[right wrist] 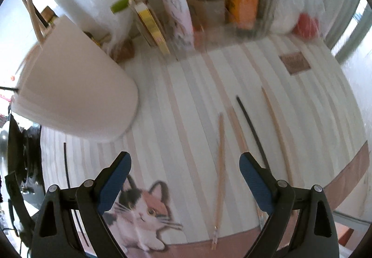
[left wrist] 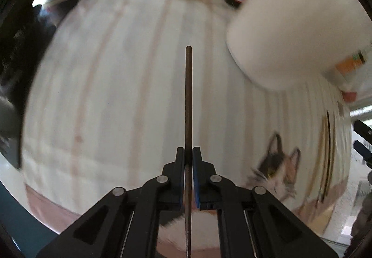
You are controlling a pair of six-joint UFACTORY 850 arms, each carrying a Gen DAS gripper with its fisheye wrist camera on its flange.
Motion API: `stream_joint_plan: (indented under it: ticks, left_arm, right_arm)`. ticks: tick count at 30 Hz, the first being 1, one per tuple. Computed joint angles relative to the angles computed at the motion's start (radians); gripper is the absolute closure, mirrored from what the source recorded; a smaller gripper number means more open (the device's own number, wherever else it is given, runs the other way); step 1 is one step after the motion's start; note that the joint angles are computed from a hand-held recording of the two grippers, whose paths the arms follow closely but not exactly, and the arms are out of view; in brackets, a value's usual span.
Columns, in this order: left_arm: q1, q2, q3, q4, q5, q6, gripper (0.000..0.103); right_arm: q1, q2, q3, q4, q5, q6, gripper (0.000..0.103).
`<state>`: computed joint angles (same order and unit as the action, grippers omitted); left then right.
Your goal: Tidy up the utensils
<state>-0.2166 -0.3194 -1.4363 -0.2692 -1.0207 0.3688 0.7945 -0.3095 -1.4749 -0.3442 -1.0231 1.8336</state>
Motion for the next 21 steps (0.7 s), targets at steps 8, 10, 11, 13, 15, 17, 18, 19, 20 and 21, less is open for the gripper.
stream_joint_plan:
  ticks: [8,10,11,13,15,17,18,19,20,21]
  left_arm:
    - [-0.064,0.044,0.104,0.101,0.043,-0.003,0.095]
    - [-0.087,0.047,0.107,0.144,0.044,-0.012,0.093]
    - [-0.093,0.045,0.105,0.152,0.039,-0.022,0.092]
    - [-0.104,0.042,0.103,0.153,0.038,-0.029,0.082]
    - [-0.121,0.033,0.099,0.154,0.049,-0.038,0.071]
    - [-0.143,0.013,0.08,0.164,0.063,-0.061,0.06]
    - [-0.154,0.018,0.09,0.184,0.091,-0.09,0.058]
    - [-0.168,0.025,0.108,0.198,0.113,-0.119,0.058]
    - [-0.177,0.029,0.117,0.218,0.132,-0.155,0.058]
    - [-0.182,0.029,0.119,0.227,0.138,-0.18,0.058]
  right_arm:
    - [0.001,-0.015,0.048,0.105,0.068,-0.077,0.007]
    - [-0.003,-0.02,0.051,0.127,0.074,-0.102,0.007]
    - [-0.005,-0.018,0.056,0.138,0.081,-0.111,0.007]
    - [-0.009,-0.014,0.063,0.15,0.088,-0.124,0.007]
    - [-0.008,-0.003,0.073,0.15,0.092,-0.12,0.007]
    - [-0.009,0.006,0.08,0.147,0.095,-0.117,0.007]
    - [-0.008,0.012,0.085,0.145,0.094,-0.114,0.007]
    - [-0.008,0.018,0.089,0.144,0.094,-0.11,0.007]
    - [-0.007,0.023,0.093,0.142,0.092,-0.107,0.007]
    - [-0.006,0.031,0.098,0.137,0.087,-0.101,0.007]
